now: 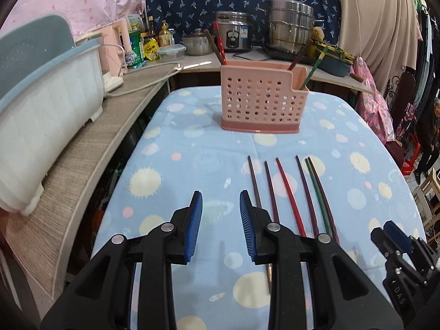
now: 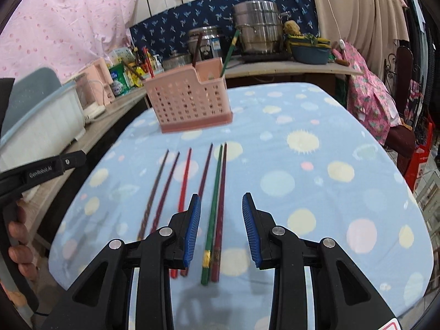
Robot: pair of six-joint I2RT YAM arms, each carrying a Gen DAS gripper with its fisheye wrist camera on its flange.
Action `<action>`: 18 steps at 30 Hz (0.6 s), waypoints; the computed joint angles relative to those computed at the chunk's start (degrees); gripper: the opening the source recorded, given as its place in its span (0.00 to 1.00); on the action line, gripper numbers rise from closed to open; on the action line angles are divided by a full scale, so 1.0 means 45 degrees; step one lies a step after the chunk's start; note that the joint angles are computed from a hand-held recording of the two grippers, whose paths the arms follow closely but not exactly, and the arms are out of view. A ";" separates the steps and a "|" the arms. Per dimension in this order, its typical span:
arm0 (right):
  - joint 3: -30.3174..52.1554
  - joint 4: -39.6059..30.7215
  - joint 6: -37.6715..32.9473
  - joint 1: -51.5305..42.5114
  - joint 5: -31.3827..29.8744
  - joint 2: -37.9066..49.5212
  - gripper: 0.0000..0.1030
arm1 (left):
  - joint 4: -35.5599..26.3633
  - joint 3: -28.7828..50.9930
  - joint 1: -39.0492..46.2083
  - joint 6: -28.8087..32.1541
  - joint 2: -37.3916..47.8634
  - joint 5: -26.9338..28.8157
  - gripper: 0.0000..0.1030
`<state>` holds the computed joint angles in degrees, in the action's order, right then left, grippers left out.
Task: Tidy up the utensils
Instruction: 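Move the left tool back over the remaining chopsticks, then close the left tool on a brown chopstick while the right tool grasps a dark red one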
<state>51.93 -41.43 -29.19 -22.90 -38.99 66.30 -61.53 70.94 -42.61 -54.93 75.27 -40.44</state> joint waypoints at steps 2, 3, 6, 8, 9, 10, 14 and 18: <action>-0.0391 0.0028 -0.0260 -0.0071 0.0131 -0.0058 0.30 | 0.0058 -0.0311 -0.0184 -0.0278 -0.0054 0.0027 0.26; -0.0535 0.0068 -0.0354 -0.0087 0.0180 -0.0062 0.30 | 0.0132 -0.0503 -0.0274 -0.0395 -0.0108 0.0052 0.26; -0.0947 0.0160 -0.0511 -0.0120 0.0219 -0.0118 0.30 | 0.0224 -0.0932 -0.0531 -0.0758 -0.0147 0.0110 0.26; -0.1174 0.0231 -0.0531 -0.0070 0.0277 -0.0175 0.30 | 0.0252 -0.1116 -0.0622 -0.0897 -0.0185 0.0153 0.26; -0.1286 0.0281 -0.0537 -0.0025 0.0312 -0.0199 0.29 | 0.0295 -0.1246 -0.0674 -0.1003 -0.0202 0.0200 0.26; -0.1396 0.0348 -0.0535 0.0045 0.0377 -0.0221 0.28 | 0.0328 -0.1302 -0.0699 -0.1063 -0.0202 0.0252 0.26; -0.1791 0.0697 -0.0465 0.0300 0.0767 -0.0376 0.21 | 0.0464 -0.1631 -0.0806 -0.1247 -0.0195 0.0448 0.26; -0.2035 0.0887 -0.0461 0.0394 0.0956 -0.0273 0.17 | 0.0680 -0.1939 -0.0839 -0.1364 -0.0223 0.0659 0.26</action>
